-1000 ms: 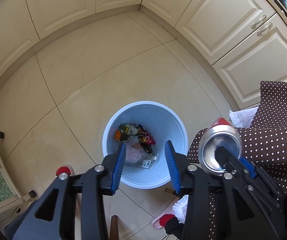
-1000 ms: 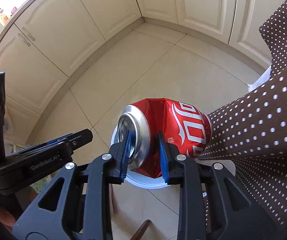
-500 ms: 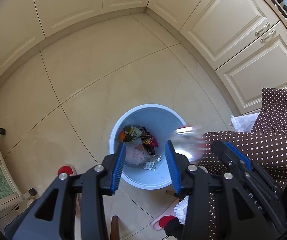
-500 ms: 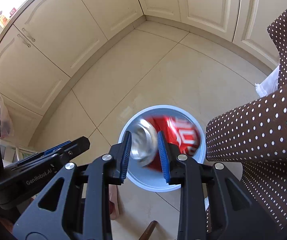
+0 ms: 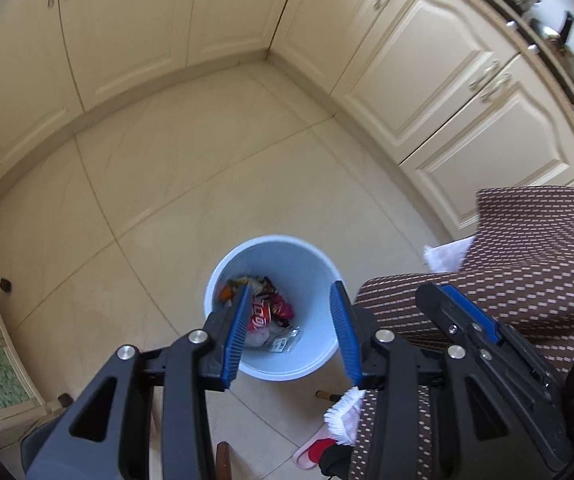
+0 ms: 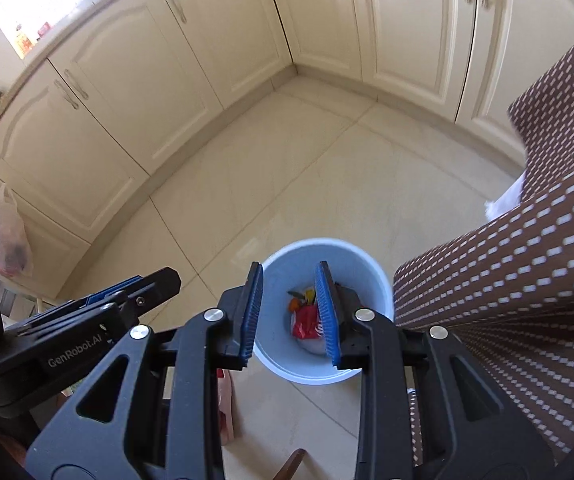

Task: Collect trash
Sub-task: 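Move both open grippers back over the table, then grasp the gold snack bag with the right gripper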

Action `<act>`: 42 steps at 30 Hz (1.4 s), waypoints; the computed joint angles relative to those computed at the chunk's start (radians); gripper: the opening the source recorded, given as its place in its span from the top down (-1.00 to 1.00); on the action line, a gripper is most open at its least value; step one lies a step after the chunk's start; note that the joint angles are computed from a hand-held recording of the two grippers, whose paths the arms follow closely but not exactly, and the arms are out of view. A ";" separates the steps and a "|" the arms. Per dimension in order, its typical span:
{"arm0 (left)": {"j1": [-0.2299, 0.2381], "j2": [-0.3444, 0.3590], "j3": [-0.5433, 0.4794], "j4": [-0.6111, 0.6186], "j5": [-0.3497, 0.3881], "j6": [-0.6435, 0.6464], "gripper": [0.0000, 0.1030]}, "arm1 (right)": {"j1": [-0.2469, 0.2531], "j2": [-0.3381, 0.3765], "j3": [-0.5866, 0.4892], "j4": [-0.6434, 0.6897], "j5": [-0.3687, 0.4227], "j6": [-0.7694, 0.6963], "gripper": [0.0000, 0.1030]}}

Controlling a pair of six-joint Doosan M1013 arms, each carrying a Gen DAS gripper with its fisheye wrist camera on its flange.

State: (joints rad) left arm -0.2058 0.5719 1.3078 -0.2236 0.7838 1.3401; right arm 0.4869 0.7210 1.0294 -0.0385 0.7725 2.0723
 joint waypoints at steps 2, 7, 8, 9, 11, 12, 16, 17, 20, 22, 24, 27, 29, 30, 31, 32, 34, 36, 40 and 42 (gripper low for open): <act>-0.006 -0.027 0.013 -0.004 -0.022 0.011 0.22 | 0.005 -0.031 0.024 -0.039 -0.024 0.025 0.45; -0.039 -0.114 0.049 0.010 -0.101 0.049 0.22 | 0.017 -0.141 0.112 -0.198 -0.105 0.141 0.45; -0.043 -0.125 0.050 0.007 -0.110 0.063 0.20 | 0.019 -0.163 0.133 -0.239 -0.119 0.173 0.43; -0.053 -0.141 0.052 0.002 -0.123 0.081 0.19 | 0.020 -0.185 0.152 -0.281 -0.130 0.207 0.41; -0.077 -0.170 0.056 -0.003 -0.152 0.110 0.14 | 0.024 -0.238 0.202 -0.388 -0.153 0.296 0.39; -0.088 -0.181 0.056 -0.004 -0.162 0.124 0.14 | 0.025 -0.261 0.222 -0.433 -0.155 0.335 0.39; -0.147 -0.208 0.040 -0.015 -0.189 0.196 0.04 | 0.015 -0.358 0.322 -0.596 -0.174 0.489 0.35; -0.165 -0.209 0.027 -0.036 -0.186 0.234 0.02 | 0.011 -0.384 0.349 -0.640 -0.175 0.534 0.32; -0.211 -0.204 -0.007 -0.041 -0.172 0.276 0.02 | -0.003 -0.448 0.411 -0.758 -0.149 0.651 0.21; -0.247 -0.183 -0.056 -0.055 -0.139 0.308 0.01 | -0.020 -0.488 0.449 -0.797 -0.137 0.701 0.21; -0.281 -0.164 -0.095 -0.068 -0.117 0.331 0.01 | -0.042 -0.534 0.497 -0.852 -0.112 0.767 0.20; -0.334 -0.135 -0.150 -0.054 -0.094 0.348 0.01 | -0.078 -0.585 0.547 -0.899 -0.074 0.832 0.17; -0.370 -0.104 -0.202 -0.041 -0.064 0.351 0.01 | -0.113 -0.622 0.584 -0.922 -0.040 0.870 0.16; -0.384 -0.090 -0.225 -0.046 -0.050 0.360 0.01 | -0.125 -0.635 0.594 -0.927 -0.021 0.881 0.13; -0.396 -0.081 -0.240 -0.051 -0.040 0.370 0.01 | -0.141 -0.652 0.612 -0.937 -0.006 0.903 0.08; -0.406 -0.074 -0.250 -0.046 -0.032 0.370 0.01 | -0.155 -0.665 0.625 -0.939 0.006 0.912 0.05; -0.436 -0.046 -0.293 -0.020 -0.003 0.367 0.01 | -0.186 -0.689 0.652 -0.944 0.029 0.944 0.00; -0.458 -0.014 -0.340 -0.020 0.036 0.367 0.01 | -0.222 -0.707 0.677 -0.952 0.049 0.985 -0.08; -0.486 0.052 -0.439 -0.005 0.106 0.359 0.01 | -0.276 -0.717 0.701 -0.926 0.061 1.004 -0.19; -0.492 0.079 -0.477 0.006 0.127 0.343 0.01 | -0.311 -0.712 0.703 -0.895 0.050 0.991 -0.22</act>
State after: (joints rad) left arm -0.6975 0.6504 0.8304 -0.2179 0.9107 1.6827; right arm 0.1759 0.0093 1.7326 -0.9338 0.8228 3.0633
